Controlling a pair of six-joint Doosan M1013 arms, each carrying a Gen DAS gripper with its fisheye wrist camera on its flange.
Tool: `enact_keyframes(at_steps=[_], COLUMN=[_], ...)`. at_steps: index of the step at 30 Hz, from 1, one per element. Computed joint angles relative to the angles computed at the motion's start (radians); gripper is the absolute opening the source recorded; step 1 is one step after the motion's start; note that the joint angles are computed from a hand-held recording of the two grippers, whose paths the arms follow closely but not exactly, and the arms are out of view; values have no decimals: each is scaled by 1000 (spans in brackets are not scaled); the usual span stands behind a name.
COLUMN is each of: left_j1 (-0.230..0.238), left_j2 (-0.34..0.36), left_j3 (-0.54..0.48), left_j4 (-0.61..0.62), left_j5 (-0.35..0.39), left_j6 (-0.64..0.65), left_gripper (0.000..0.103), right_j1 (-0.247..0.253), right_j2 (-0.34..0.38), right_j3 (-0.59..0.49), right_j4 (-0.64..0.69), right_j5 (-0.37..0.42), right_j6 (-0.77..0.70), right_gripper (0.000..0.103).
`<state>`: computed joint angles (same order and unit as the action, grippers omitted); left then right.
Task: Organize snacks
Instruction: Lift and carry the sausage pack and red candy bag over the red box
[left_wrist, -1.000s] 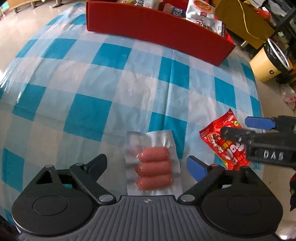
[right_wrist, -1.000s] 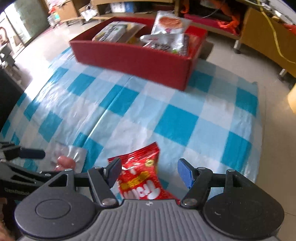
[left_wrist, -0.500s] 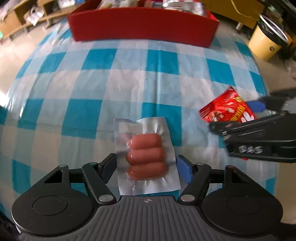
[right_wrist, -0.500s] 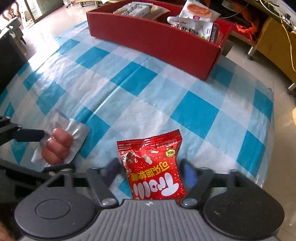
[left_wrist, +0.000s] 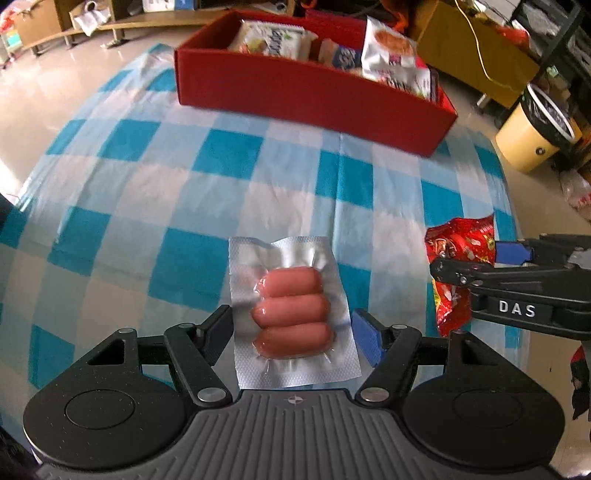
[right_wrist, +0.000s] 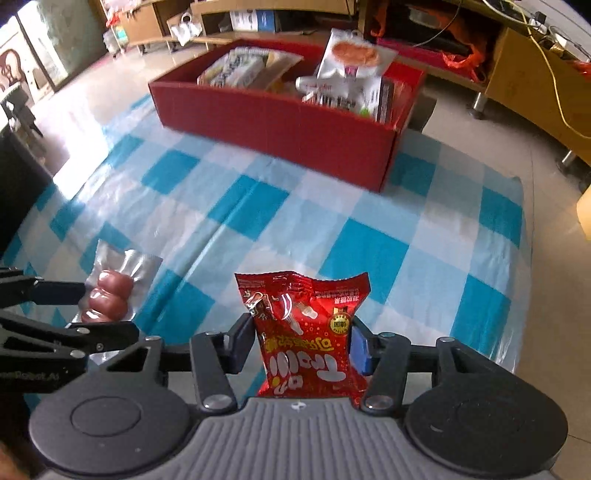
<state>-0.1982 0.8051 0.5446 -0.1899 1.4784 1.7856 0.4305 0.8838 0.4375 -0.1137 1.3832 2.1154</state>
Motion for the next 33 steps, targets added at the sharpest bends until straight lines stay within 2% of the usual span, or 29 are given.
enact_keyframes(at_steps=[10,24,33], left_j1=[8,-4,-6], left_j2=[24,-18,-29], left_j3=[-61,2,17], left_j4=[1,49,63], left_j5=[-16,-141,-181], left_j6=[-43,-14,-9], left_gripper=[76,76,76], right_j1=[-2,2,6], right_j2=[-16,-40,-57], right_j3=[14,25,44], right_j4=[-4,-16,-35], right_j5=[-55,-137,-171], right_j6=[20,35,49], right_gripper=[50,50,50])
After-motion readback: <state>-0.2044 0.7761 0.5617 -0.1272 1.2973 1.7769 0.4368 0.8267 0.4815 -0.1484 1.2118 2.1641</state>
